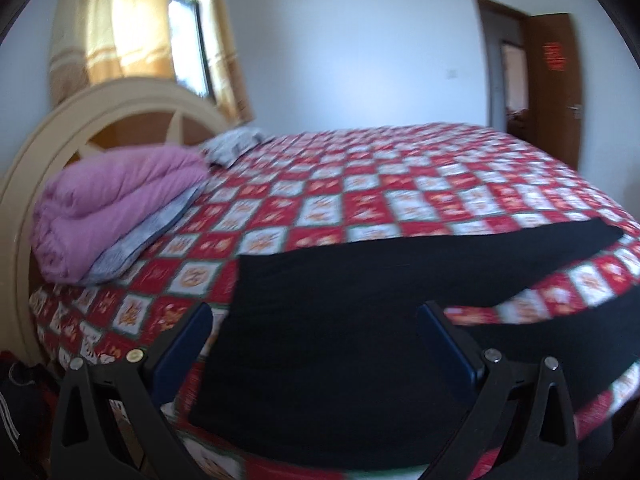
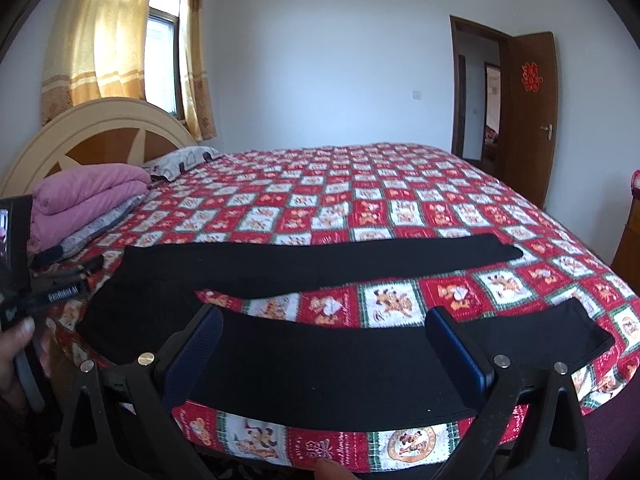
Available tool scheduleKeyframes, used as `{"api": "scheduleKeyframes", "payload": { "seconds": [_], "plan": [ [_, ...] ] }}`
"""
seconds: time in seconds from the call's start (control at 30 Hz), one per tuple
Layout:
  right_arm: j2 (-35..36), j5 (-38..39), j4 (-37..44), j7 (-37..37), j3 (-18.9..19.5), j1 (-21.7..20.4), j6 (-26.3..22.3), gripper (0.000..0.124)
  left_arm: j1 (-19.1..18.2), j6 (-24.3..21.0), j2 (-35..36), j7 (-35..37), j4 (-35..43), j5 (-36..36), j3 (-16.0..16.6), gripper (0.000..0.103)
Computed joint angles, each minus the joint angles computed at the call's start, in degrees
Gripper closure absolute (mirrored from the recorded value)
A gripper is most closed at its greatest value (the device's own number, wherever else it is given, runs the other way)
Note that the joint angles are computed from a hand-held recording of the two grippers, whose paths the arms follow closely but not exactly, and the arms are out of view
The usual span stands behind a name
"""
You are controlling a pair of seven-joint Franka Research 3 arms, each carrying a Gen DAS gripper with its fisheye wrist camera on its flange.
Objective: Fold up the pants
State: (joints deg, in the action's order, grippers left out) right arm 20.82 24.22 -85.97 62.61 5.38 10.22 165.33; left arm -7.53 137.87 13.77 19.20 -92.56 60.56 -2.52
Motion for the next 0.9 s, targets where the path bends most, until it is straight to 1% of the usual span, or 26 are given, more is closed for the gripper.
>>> {"api": "scheduleKeyframes", "payload": {
  "seconds": [0.07, 0.13, 0.17, 0.23, 0.3, 0.37, 0.47, 0.5, 0.57, 0.63, 0.67, 0.7, 0.77, 0.8, 0.87, 0.9],
  "plan": [
    [1.8, -2.3, 1.7, 2.7, -1.8, 1.2, -1.7, 0.022, 2.0, 0.3, 0.8, 0.3, 0.4, -1.9, 1.2, 0.0],
    [3.3, -4.1, 3.0, 4.4, -2.8, 1.6, -3.0, 0.022, 3.9, 2.1, 1.9, 0.9, 1.2, -4.1, 1.9, 0.0],
    [4.2, -4.9, 3.8, 4.8, -3.1, 1.6, -3.5, 0.022, 5.0, 3.2, 3.8, 2.2, 3.3, -5.7, 2.2, 0.001],
    [5.7, -6.0, 5.1, 5.4, -3.3, 1.4, -4.4, 0.022, 6.3, 4.3, 6.3, 5.9, 6.1, -8.1, 2.7, 0.004],
    [7.1, -6.6, 6.3, 6.1, -3.4, 1.0, -5.3, 0.022, 7.3, 4.3, 9.8, 10.8, 10.3, -11.6, 3.0, 0.005],
    [8.6, -7.4, 8.0, 7.6, -4.1, 0.9, -6.6, 0.022, 8.7, 5.4, 13.2, 16.4, 14.2, -16.0, 2.8, 0.007],
    [11.0, -8.6, 10.9, 10.1, -5.0, 0.5, -8.3, 0.022, 9.3, 3.7, 18.4, 23.1, 20.8, -21.3, 2.9, 0.014],
    [11.7, -9.1, 11.9, 11.0, -5.3, 0.4, -9.0, 0.022, 10.5, 3.2, 21.2, 26.6, 24.4, -24.6, 2.3, 0.015],
    [13.0, -9.9, 13.5, 12.5, -5.8, 0.1, -10.5, 0.022, 11.1, 1.7, 24.5, 29.8, 28.8, -28.5, 2.2, 0.024],
    [14.4, -10.8, 15.5, 13.7, -6.1, -0.2, -12.1, 0.022, 11.7, 0.1, 28.1, 33.3, 33.9, -32.7, 1.7, 0.03],
    [14.8, -11.1, 16.1, 14.1, -6.1, -0.4, -12.5, 0.022, 12.1, -0.1, 29.3, 34.8, 35.4, -34.5, 1.4, 0.038],
    [15.3, -11.5, 16.8, 14.4, -6.2, -0.6, -13.0, 0.022, 12.5, -0.3, 30.3, 36.5, 36.8, -36.3, 0.9, 0.044],
    [16.3, -11.7, 18.3, 14.1, -5.8, -1.2, -13.6, 0.022, 13.2, -2.1, 33.1, 40.3, 41.2, -39.8, 0.0, 0.064],
    [17.0, -11.5, 19.5, 13.7, -5.4, -1.7, -14.2, 0.022, 12.9, -2.7, 33.7, 40.7, 42.2, -40.5, 0.5, 0.066],
    [18.8, -10.9, 23.1, 12.9, -4.7, -2.8, -16.1, 0.022, 12.8, -3.6, 35.0, 41.6, 44.1, -41.7, 1.1, 0.076],
    [20.2, -10.9, 25.7, 12.9, -4.6, -3.2, -17.2, 0.022, 12.8, -4.0, 35.3, 42.0, 44.5, -42.4, 1.1, 0.078]
  ]
}}
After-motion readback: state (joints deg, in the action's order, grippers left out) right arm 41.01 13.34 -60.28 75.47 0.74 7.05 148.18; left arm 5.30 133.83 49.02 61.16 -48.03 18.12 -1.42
